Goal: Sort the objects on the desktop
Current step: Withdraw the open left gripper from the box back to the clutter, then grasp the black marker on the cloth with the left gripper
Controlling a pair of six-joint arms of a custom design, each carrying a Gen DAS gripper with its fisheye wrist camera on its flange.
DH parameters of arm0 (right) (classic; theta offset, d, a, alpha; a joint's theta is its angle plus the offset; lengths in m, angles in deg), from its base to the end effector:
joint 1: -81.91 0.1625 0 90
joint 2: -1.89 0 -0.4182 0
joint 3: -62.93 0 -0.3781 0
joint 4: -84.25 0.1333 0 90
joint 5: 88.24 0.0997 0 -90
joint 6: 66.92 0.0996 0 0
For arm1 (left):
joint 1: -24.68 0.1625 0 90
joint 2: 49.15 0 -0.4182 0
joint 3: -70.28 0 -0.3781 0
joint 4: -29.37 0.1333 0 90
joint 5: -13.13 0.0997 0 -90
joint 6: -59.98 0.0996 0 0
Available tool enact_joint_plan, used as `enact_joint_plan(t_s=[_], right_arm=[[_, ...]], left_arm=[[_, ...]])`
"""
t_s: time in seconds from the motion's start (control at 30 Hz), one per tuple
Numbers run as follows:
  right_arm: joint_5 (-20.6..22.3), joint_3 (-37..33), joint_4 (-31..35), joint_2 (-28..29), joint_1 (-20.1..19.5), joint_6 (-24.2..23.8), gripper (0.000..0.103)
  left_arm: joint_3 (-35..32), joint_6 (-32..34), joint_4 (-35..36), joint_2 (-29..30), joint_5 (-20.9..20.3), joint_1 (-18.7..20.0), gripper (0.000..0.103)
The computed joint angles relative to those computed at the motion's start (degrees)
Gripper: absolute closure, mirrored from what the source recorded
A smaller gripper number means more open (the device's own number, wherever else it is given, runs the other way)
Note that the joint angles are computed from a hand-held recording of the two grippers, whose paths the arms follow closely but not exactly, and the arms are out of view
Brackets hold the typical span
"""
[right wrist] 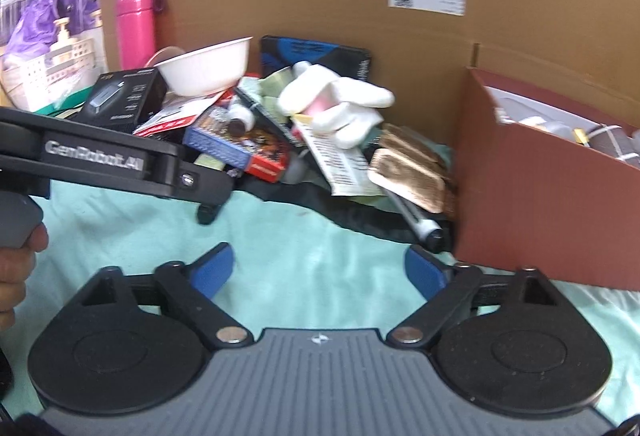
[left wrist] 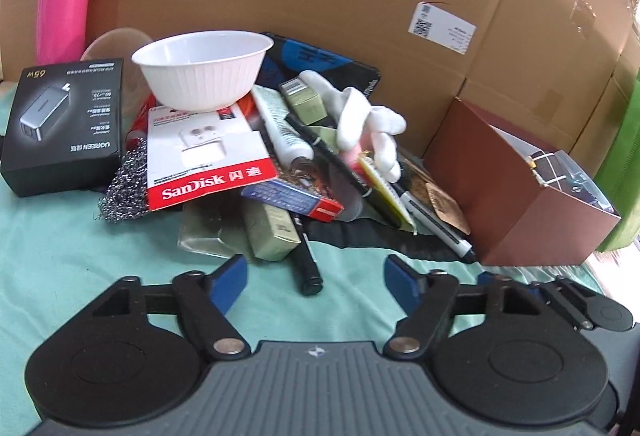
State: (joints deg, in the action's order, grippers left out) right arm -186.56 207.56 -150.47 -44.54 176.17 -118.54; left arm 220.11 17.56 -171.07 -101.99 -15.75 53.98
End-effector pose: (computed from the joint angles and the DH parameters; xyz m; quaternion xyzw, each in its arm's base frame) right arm 0.1464 -0.3646 0.0958 0.4040 -0.8229 0.3339 0.2192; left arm -0.1666 -0.3463 0.0969 0.0771 0.8538 -0.4582 0.2349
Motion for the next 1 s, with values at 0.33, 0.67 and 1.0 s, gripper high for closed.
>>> enact_joint_plan(t_s=[0.33,0.67,1.0], right_arm=[[1.2,-4.0,7.7,3.1,3.7,-0.2,0.051],[1.3,-6.2,11.8,3.4,3.9,0.7,0.091],[1.5,0.8,11.9,-2.6,1.9,-2.8,0.091]], left_arm=[[-1.9,5.2,-1.7,-1.5,-0.3,4.4,0.051],[-1.8,5.3,-0.5,-2.2,-2.5,5.5,0.081],[1.6,-0.4,4.8,-5.8,-6.1,0.3,0.065]])
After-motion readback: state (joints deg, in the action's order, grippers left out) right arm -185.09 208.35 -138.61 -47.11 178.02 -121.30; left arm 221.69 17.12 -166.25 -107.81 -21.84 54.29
